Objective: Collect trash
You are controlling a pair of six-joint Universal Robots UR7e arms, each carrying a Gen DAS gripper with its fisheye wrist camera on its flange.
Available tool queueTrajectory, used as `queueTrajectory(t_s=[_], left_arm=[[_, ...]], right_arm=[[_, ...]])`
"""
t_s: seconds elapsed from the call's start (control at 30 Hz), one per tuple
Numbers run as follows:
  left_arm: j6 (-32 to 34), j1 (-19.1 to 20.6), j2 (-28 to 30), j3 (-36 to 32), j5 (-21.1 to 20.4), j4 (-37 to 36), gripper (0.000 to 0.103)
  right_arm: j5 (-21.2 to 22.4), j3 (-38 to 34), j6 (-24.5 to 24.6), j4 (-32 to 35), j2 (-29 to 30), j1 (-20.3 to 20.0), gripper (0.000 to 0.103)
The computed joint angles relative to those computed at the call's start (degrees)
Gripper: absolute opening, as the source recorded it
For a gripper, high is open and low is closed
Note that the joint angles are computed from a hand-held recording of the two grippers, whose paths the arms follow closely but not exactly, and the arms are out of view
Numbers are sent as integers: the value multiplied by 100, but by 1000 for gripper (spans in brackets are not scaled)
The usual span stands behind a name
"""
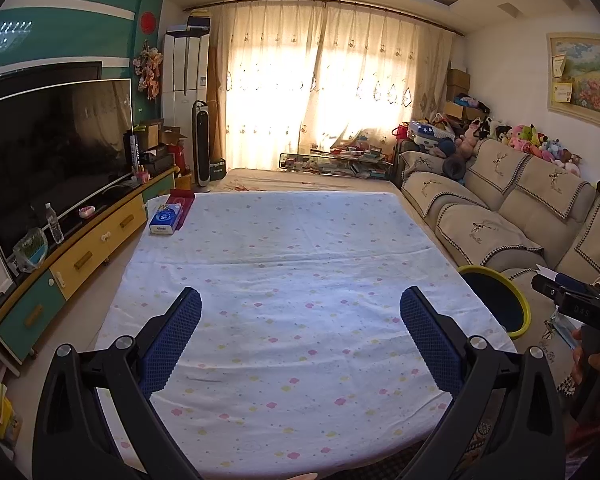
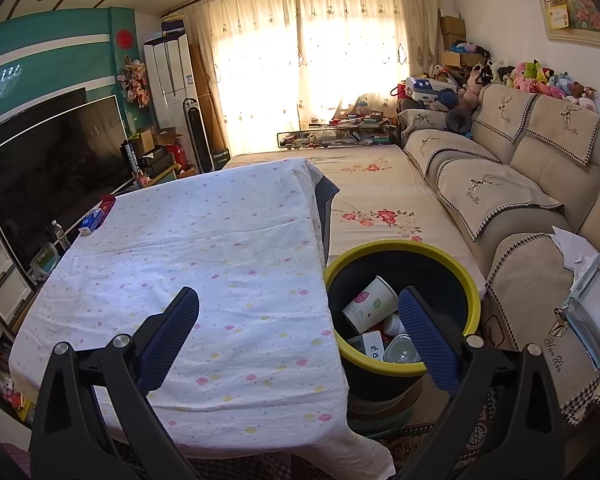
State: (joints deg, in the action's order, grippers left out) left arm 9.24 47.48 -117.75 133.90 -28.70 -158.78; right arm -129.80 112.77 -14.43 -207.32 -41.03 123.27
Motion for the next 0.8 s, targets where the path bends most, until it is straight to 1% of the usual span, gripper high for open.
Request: queueTrajectory(t_s=[0.8], left_arm=[[19,33,18,-17,-19,16,98]], right_arm=[[37,16,30,-53,78,-37,95]])
